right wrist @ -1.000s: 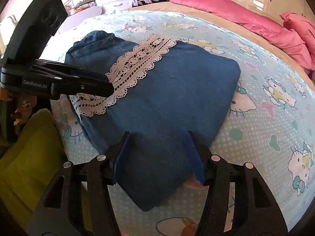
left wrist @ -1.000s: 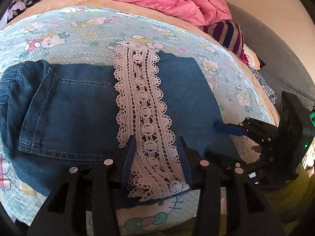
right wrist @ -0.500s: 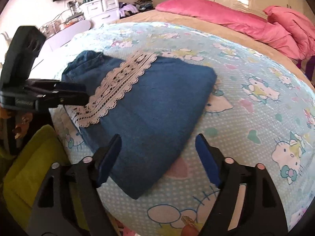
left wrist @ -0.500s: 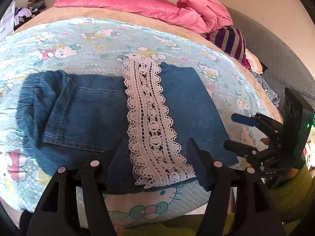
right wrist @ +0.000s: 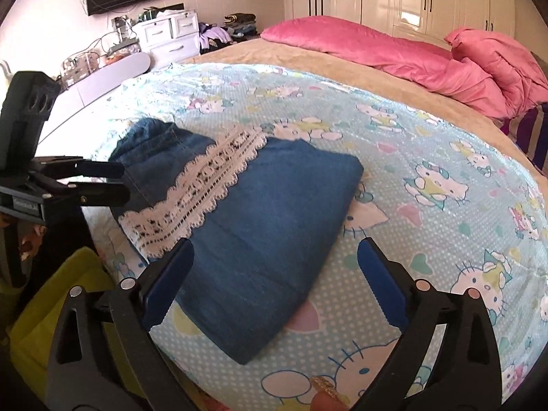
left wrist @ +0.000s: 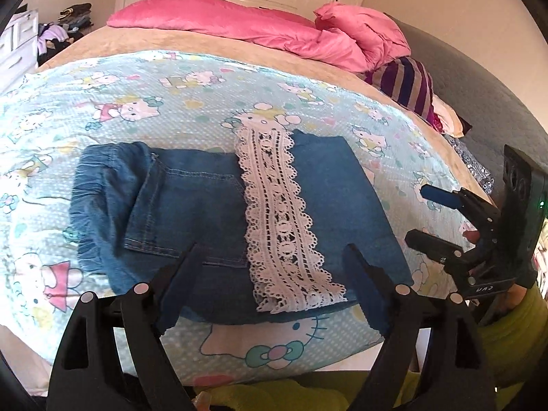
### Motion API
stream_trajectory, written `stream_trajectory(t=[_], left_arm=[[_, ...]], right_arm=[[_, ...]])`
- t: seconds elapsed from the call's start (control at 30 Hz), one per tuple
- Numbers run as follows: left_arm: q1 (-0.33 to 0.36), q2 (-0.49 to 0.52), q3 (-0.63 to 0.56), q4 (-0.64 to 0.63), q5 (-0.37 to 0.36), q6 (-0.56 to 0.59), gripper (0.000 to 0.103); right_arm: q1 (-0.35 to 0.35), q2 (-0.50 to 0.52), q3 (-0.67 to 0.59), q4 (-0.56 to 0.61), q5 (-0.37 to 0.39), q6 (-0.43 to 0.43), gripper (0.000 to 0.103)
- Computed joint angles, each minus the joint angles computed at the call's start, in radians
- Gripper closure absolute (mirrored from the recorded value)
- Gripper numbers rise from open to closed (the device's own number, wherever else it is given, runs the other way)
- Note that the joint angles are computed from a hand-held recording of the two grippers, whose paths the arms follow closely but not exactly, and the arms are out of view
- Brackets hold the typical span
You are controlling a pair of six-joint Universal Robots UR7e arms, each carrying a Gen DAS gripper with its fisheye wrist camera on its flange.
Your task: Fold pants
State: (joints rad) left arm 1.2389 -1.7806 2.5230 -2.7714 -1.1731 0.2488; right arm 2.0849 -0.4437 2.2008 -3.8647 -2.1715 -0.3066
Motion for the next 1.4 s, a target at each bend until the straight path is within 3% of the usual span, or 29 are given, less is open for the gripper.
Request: stream_trajectory(t=[0.27,0.3,0.33,0.6,0.77,0.9,1.1,1.27,1.4], left_arm=[[0.019,-0.042,-0.007,0.008,-0.001,-0.003,0.019],[0.020,-0.049,-0.007,0.010,0.002,-0.005,0.009],[0.023,-0.056,-0.007,0.007,0.004,-0.003,0.008],[0.060,-0.083,-0.029,0.006,-0.006,0.002,0.006],[0.113,-0.092,-0.072,0.034,0.037,-0.005,0.005],[0.214,-0.073,-0.133,0.074,-0.019,-0.025,0.005],[0.356,-0.014,-0.215,0.127,-0.178,-0.044,0.005],[0.364,0.014,-0.212,0.132,-0.196,-0.048,0.005],[0.383,0.039,-0.214,0.134,-0.260,-0.044,0.006]], right_arm=[[0.021,-0.001,-0.052,0.045,0.022,-0.007,0.010],[0.025,0.000,-0.059,0.051,0.022,-0.008,0.010],[0.029,0.001,-0.069,0.061,0.023,-0.012,0.010],[0.050,0.012,-0.139,0.133,0.031,-0.023,0.009],[0.055,0.005,-0.190,0.206,0.069,-0.019,0.009],[0.057,0.009,-0.239,0.272,0.098,-0.020,0.009],[0.061,0.035,-0.337,0.389,0.127,-0.052,0.009],[0.054,0.059,-0.427,0.527,0.171,-0.060,0.009],[0.048,0.098,-0.524,0.641,0.185,-0.074,0.009]])
